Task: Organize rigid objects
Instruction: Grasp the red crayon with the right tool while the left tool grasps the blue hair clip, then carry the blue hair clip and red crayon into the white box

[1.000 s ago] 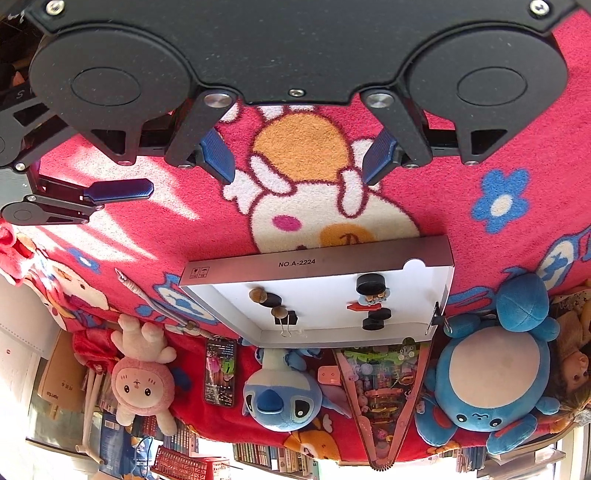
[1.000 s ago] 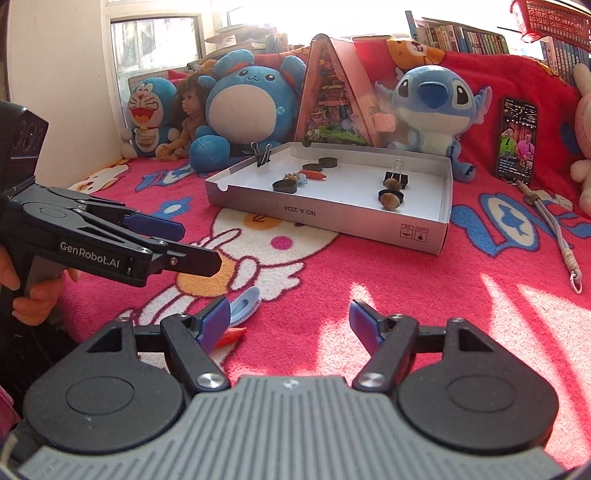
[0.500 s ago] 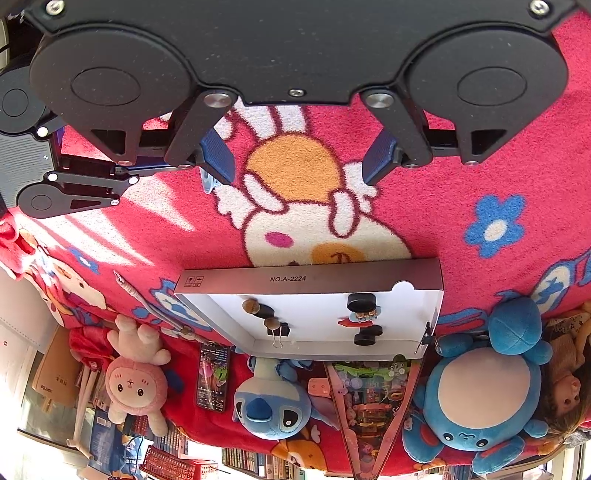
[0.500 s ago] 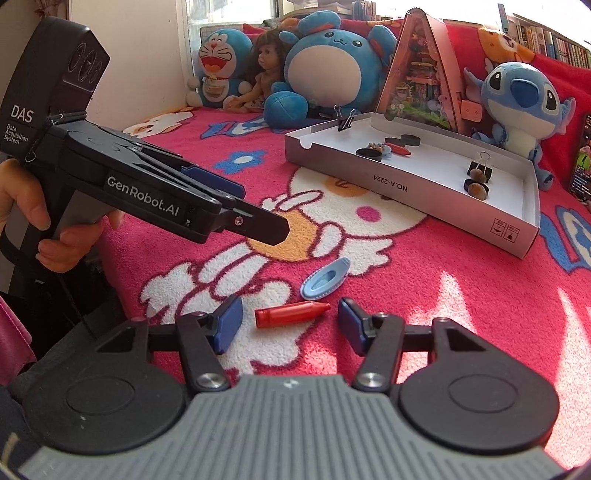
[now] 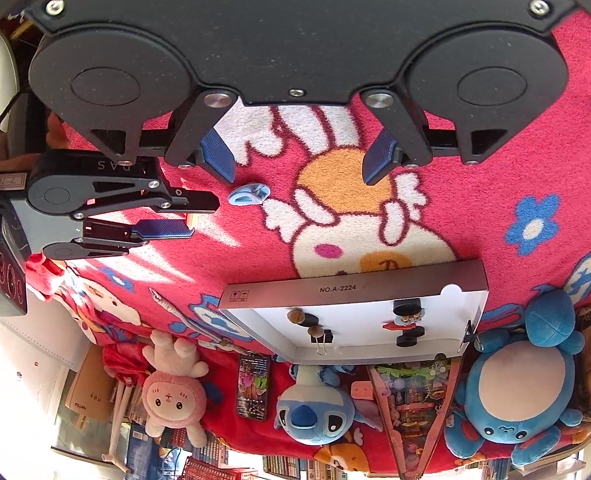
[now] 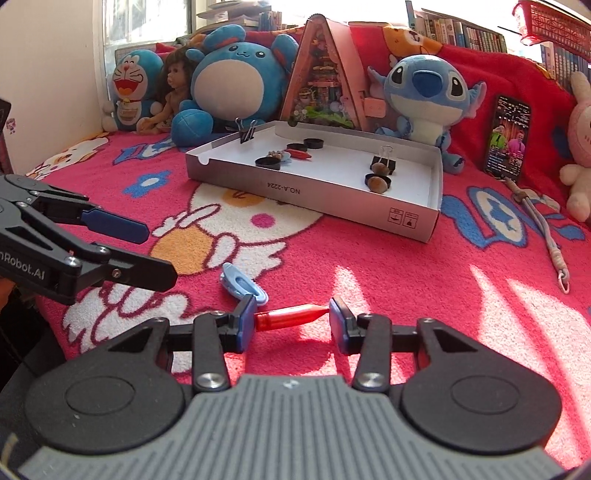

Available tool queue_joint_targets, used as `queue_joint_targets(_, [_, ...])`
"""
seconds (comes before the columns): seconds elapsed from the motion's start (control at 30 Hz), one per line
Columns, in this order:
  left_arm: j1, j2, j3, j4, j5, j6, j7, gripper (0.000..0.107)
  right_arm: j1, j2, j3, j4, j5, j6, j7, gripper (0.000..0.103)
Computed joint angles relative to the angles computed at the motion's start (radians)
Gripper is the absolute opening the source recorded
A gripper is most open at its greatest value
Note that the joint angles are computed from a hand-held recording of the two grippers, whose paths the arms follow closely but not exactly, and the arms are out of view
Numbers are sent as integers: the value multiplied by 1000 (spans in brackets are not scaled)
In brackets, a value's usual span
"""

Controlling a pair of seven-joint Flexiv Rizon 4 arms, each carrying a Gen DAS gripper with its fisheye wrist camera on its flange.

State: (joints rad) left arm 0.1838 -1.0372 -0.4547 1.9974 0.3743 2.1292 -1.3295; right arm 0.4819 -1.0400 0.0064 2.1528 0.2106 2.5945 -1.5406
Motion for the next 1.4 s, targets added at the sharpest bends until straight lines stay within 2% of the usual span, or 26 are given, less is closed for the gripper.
queue_joint_targets(0.17, [-34, -24, -3, -24, -8, 2, 0, 75, 45, -7, -36, -15, 124, -12, -17, 49])
queue_joint_targets(0.23, [-104, -27, 48, -35, -57, 58, -9, 73, 56, -12, -42, -27, 166, -19, -13, 49])
queue_joint_targets(0.3, [-216, -23, 139, -44, -142, 137, -12, 70, 53, -15, -41, -32, 187, -23, -2, 49])
queue_joint_targets(0.37, [-302, -35, 199, -54, -213, 213, -19, 69, 57, -20, -42, -42, 217, -24, 11, 49])
queue_joint_targets(0.53, [-423, -64, 256, -75, -348, 281, -38, 64, 86, -48, -55, -83, 327, -6, 33, 49])
queue_joint_targets(0.67, [-487, -91, 280, -102, -436, 327, -49, 59, 96, -71, -54, -120, 408, 16, 55, 49])
queue_joint_targets(0.73, [-503, -99, 282, -114, -458, 330, -50, 51, 92, -78, -48, -129, 425, 22, 64, 49])
queue_joint_targets(0.8, [-522, -108, 289, -127, -486, 341, -48, 37, 86, -82, -41, -133, 429, 25, 75, 49])
queue_joint_targets(0.83, [-531, -112, 294, -131, -496, 349, -44, 36, 83, -84, -38, -133, 429, 27, 81, 49])
queue_joint_targets(1.07, [-500, -110, 290, -132, -434, 353, -28, 36, 86, -91, -36, -143, 429, 38, 91, 49])
queue_joint_targets(1.4, [-476, -79, 298, -151, -460, 320, -13, 36, 104, -72, -46, -182, 453, 6, 73, 49])
